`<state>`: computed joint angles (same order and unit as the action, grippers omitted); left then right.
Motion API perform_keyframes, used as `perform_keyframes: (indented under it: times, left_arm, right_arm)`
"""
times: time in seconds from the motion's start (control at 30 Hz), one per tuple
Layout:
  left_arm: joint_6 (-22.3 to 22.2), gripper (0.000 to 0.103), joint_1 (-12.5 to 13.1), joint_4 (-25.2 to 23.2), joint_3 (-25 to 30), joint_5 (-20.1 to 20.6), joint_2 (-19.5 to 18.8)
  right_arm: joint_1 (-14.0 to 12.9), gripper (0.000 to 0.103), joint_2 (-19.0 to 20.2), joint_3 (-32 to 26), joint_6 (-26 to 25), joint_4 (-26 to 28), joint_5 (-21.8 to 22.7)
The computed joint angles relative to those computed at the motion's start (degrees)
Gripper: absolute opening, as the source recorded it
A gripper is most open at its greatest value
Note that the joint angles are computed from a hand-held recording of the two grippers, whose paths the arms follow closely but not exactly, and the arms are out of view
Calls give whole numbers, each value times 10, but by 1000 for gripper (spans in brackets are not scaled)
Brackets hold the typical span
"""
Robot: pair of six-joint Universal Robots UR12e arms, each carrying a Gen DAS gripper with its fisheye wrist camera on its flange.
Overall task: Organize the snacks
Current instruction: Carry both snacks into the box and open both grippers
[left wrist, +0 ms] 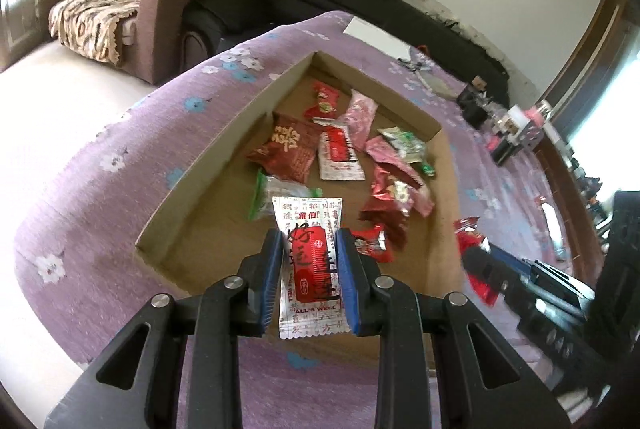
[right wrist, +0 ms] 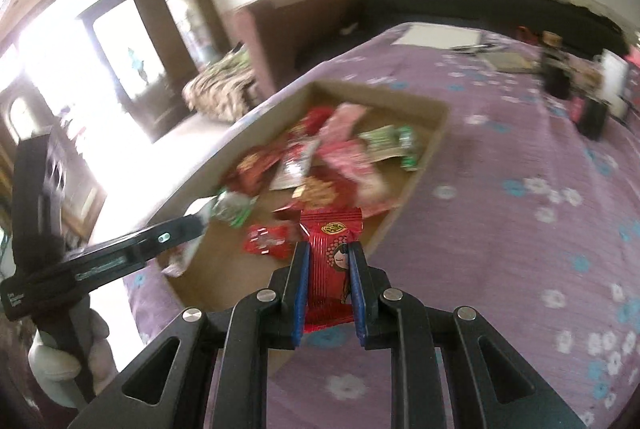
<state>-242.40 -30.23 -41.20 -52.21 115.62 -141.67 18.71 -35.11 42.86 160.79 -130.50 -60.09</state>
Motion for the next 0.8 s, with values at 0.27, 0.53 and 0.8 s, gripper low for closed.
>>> perform_keyframes:
  times: [0.27, 0.53, 0.8]
  left_arm:
    - [3, 25, -2, -74, 34, 19, -15]
    - [-2, 26, -8, -123, 47, 60, -17]
    - [-3, 26, -8, -125, 48, 53, -16]
  right_arm:
    - [26, 18, 1, 9, -69, 21, -34]
    - [37, 18, 0, 25, -90, -3, -70]
    - [39, 20, -3, 34, -94, -15, -76]
